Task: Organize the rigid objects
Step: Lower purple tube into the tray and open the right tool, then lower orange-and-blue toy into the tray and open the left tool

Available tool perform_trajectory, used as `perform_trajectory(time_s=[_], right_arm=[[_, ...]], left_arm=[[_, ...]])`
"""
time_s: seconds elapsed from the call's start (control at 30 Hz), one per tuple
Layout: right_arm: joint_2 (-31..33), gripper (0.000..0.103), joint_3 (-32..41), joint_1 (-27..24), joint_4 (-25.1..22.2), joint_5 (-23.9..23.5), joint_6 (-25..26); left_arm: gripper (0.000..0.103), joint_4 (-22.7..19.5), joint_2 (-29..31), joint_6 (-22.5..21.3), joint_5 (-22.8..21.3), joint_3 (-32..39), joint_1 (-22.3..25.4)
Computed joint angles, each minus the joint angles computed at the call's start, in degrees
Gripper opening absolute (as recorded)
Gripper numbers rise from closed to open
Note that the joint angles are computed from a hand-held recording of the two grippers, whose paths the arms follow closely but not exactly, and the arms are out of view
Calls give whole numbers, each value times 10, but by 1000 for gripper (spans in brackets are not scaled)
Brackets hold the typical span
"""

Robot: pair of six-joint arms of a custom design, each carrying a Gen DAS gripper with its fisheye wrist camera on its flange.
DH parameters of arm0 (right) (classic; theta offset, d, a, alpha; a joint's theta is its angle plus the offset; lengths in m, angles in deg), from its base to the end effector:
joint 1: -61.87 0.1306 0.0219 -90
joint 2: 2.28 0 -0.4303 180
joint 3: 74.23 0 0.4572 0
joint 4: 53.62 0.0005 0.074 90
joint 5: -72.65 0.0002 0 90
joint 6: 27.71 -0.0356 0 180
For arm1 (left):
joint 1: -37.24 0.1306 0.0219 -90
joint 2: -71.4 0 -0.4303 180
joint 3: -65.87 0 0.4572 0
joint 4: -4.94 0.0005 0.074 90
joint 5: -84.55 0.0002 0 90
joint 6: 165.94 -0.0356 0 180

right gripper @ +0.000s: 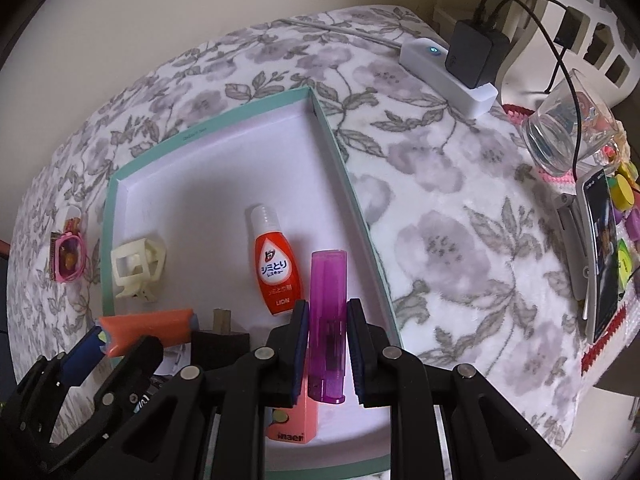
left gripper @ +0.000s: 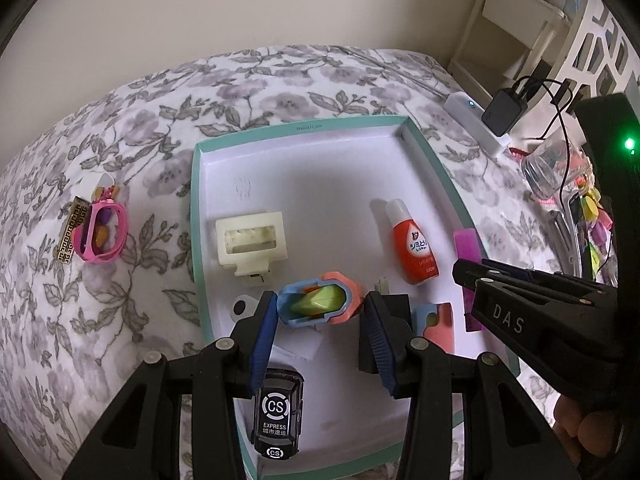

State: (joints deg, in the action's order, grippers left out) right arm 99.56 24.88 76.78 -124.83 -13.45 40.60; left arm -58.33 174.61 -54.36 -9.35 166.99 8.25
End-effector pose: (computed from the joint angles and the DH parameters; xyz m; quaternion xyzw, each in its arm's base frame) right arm 0.5776 0.1508 0.4247 0.0633 0.9876 0.0118 0.1431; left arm 0.5455 -0.3001 0.4332 0.0558 0.9748 -0.0610 0.2070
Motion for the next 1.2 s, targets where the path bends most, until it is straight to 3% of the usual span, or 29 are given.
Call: perform_trajectory(time_s=[0.77,1.2], right_arm=[[1,21,9,5,-3,11,8],[0,21,13,10,-4,16,18]], left_arm=[[47,-6,1,-9,3,2,0],[47,0,-6,15,3,1,14]])
